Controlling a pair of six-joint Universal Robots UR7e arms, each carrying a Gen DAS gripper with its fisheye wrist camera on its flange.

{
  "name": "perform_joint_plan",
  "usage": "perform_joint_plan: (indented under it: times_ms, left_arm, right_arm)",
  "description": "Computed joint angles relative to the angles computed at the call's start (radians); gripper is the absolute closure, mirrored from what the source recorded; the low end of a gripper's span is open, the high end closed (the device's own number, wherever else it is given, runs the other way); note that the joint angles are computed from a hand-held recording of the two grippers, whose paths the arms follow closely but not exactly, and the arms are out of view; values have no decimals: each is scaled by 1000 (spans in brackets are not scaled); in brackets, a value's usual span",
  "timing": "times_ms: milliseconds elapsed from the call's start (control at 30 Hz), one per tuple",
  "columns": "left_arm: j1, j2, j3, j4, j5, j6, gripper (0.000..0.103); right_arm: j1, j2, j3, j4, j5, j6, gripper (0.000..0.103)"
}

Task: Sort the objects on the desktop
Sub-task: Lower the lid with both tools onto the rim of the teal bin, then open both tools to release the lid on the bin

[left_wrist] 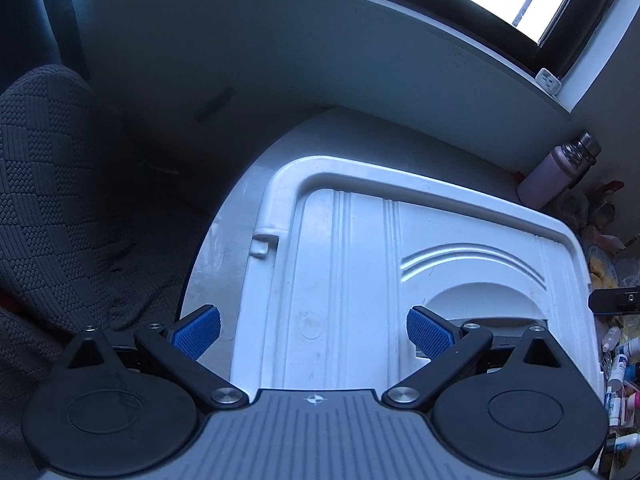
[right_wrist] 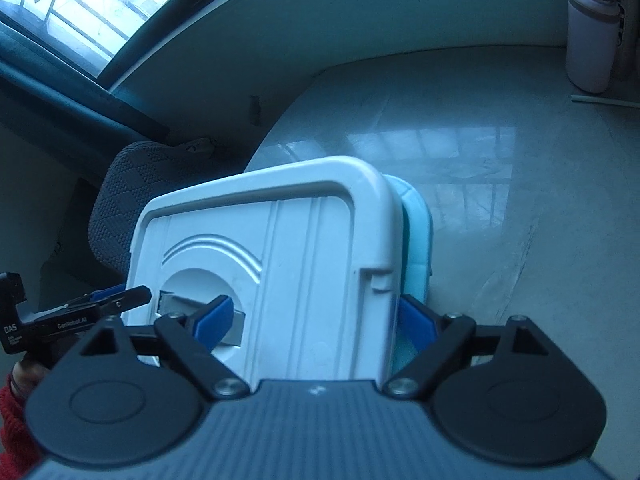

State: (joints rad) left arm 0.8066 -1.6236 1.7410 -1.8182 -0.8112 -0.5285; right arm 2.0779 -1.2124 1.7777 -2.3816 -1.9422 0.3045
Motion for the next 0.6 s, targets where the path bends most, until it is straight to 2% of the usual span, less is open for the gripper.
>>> perform_joint_plan:
  times_ms: [300,600]
  left_arm:
    - [-15,-3,-4,15,9,1,3]
    - [-38,23,-83,189,48,-76,1]
  right_arm:
    - [17,-13,3,-13,-61,-20,14]
    - [110,25,-19,50,-276,3,18]
